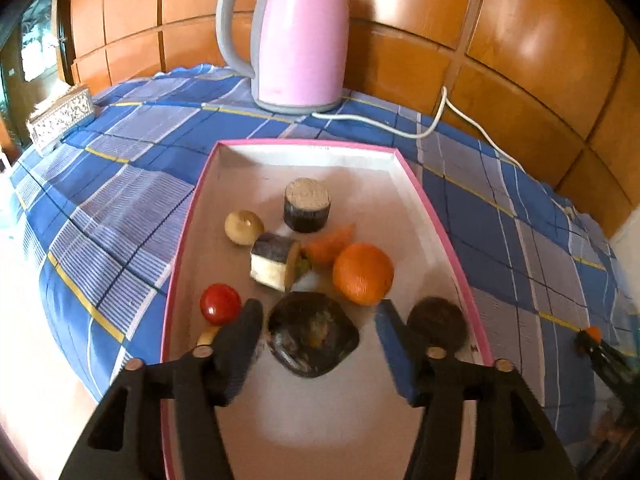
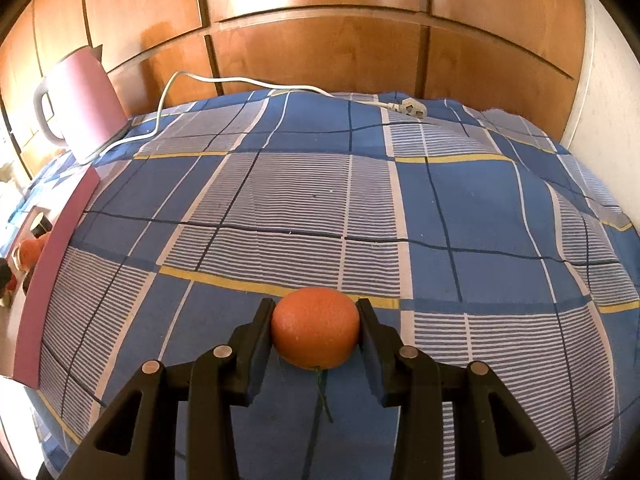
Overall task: Organize fruits
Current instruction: 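Carry the dark piece into the tray and open the left gripper, then carry the orange into the tray and open the right gripper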
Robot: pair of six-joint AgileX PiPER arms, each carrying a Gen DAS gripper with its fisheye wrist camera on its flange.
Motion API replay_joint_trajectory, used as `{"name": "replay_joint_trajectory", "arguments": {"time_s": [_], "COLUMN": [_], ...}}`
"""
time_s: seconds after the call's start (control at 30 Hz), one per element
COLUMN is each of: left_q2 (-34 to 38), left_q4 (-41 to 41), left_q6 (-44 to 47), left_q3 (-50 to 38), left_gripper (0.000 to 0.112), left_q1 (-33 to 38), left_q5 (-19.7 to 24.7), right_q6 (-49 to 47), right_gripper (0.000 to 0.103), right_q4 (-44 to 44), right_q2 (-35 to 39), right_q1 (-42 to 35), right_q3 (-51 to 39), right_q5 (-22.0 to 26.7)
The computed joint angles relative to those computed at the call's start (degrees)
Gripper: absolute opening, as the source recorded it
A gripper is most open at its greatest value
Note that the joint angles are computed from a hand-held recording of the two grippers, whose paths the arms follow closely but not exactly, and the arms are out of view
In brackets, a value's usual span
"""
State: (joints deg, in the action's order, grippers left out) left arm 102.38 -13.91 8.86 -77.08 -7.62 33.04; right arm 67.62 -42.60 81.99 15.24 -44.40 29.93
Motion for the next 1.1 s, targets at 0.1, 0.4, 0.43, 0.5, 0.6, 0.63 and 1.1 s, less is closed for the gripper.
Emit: {"name": "replay_joint_trajectory", "arguments": {"time_s": [0.1,0.4,0.43,0.5,0.6,0.63,1.1], "left_q2": [-0.75,-6.83,-7.78,-9.0,-10.51,-11.04,-14.07], "left_q4": [4.77,12.4,11.56,11.37,10.43,10.35,7.97], "left_q6": [-3.12,-10.95,-10.01,-9.5,-8.43,-8.35,-5.9], "left_q3": [1.05,7.06,7.79,8.71,9.66,9.97,12.28], "left_gripper": [0.062,0.072,0.072,0.072,0.073,0.073,0.075], "left_q1": [-1.17,-3.03,-2.95,-3.18,-3.34,-3.44,-3.55], "left_q5": [-1.95,-5.35,-5.5,-5.44,-5.36,-5.4,-5.43], "right_q6": [-0.49,0.09,-0.16,-0.29,-1.33,-1.55,-12.98], "right_gripper": [0.04,0.04,0.04,0.04,0.04,0.04,0.04], "right_q4": [0.3,-0.26,0.02,0.38,1.66,2.0,14.89], "right_q2": [0.07,0.56,0.61,0.72,0.79,0.81,2.26], "right_q1": [-0.15,0.48,0.4,0.41,0.41,0.47,3.09], "right_q3": [-0.1,-0.57,-0.68,-0.93,-1.27,-1.34,-4.14], "right_q5": [-0.03,1.05,1.09,1.32,1.09,0.92,-2.61]}}
